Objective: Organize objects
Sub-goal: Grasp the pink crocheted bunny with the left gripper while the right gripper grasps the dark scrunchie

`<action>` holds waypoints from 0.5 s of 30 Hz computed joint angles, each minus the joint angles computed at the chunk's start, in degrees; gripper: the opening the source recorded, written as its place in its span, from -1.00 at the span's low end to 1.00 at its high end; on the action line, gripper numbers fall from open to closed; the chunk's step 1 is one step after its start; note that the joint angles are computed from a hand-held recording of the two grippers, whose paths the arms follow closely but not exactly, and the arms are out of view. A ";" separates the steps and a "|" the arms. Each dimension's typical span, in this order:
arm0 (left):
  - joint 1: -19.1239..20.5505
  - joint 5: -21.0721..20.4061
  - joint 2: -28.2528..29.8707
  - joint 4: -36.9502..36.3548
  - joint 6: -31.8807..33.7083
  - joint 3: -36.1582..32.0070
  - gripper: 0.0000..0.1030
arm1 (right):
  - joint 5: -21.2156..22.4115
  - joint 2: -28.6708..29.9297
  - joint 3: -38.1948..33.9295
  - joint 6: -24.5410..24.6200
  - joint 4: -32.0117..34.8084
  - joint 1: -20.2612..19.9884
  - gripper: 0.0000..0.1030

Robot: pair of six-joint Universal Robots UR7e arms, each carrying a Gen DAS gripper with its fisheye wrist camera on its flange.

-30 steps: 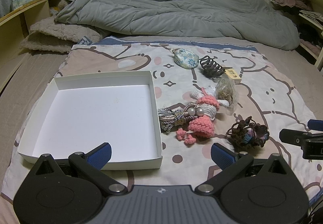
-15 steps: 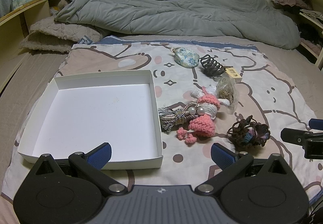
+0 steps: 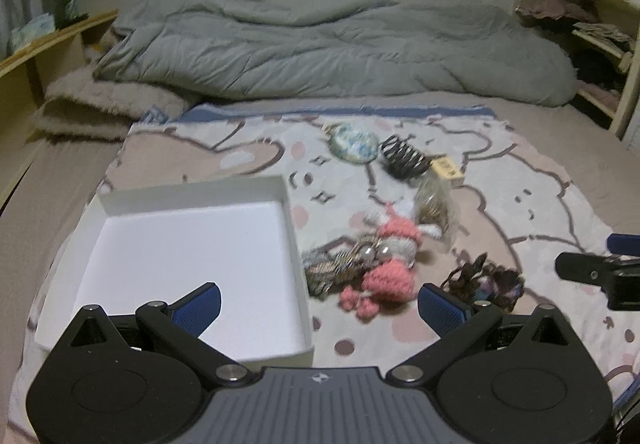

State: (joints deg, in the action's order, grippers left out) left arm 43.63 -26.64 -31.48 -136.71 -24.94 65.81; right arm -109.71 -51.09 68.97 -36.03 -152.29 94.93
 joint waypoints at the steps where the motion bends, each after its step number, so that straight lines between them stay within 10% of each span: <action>1: 0.05 -0.64 0.28 -1.08 1.33 -0.68 1.00 | 0.63 -0.04 -0.24 0.21 0.32 -0.11 1.00; 15: 1.71 0.35 11.04 -14.69 23.87 -18.09 1.00 | 0.73 5.45 -10.53 -4.49 2.80 1.03 1.00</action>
State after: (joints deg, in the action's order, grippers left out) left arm 45.34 -26.29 -20.44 -151.41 -1.07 47.72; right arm -108.98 -45.64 58.44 -40.52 -149.49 95.97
